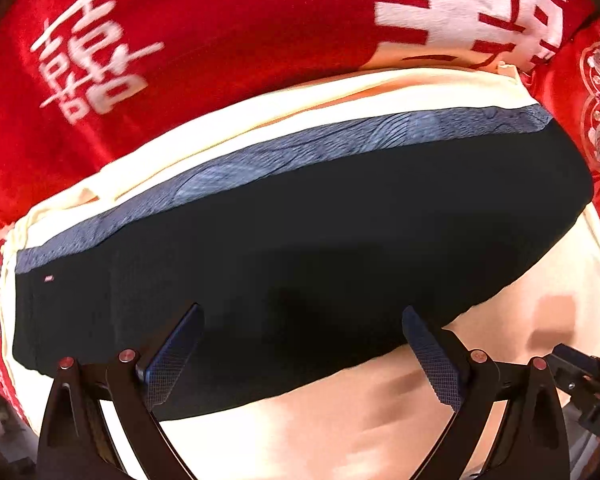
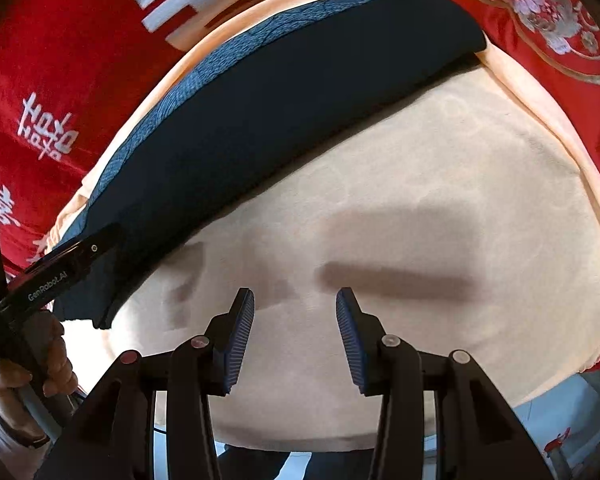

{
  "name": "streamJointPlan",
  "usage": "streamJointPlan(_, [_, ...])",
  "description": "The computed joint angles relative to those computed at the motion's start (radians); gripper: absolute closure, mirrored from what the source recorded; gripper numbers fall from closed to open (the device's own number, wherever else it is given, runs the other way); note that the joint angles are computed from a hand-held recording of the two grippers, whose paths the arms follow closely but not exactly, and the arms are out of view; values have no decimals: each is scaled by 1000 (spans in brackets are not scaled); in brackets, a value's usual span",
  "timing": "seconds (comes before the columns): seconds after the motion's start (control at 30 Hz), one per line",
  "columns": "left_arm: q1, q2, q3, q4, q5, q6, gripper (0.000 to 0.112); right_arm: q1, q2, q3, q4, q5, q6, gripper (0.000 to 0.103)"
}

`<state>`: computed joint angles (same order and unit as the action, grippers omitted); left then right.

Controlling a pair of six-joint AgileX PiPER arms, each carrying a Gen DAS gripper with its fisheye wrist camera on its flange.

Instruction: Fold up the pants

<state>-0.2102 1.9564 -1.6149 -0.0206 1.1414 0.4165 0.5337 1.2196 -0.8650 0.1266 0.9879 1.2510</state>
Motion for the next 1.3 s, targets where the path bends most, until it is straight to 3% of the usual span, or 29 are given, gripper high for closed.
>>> streamJointPlan(0.37, [-116,89,-132,-27,45,-152,12,-199,-99,121,56,-68,-130,57])
streamJointPlan(0.5, [-153,116,-116,3,0,-195,12,-270,-113,146,82,-94,-185,57])
streamJointPlan(0.63, [-150,169,-121,15,25,-241,12,-329,-130,175,111,-144,-236,57])
streamJointPlan(0.77, [-132,161,-95,-8,1,-232,10,-385,-107,157,113,-192,-319,57])
streamJointPlan(0.97, [-134,152,-72,0,-25,-229,10,-557,31,59,97,-185,-488,57])
streamJointPlan(1.17, [-140,155,-57,-8,-50,-246,10,-608,-119,181,180,-225,-509,57])
streamJointPlan(1.3, [-141,134,-9,-6,-92,-248,10,-605,-186,331,350,-331,-586,57])
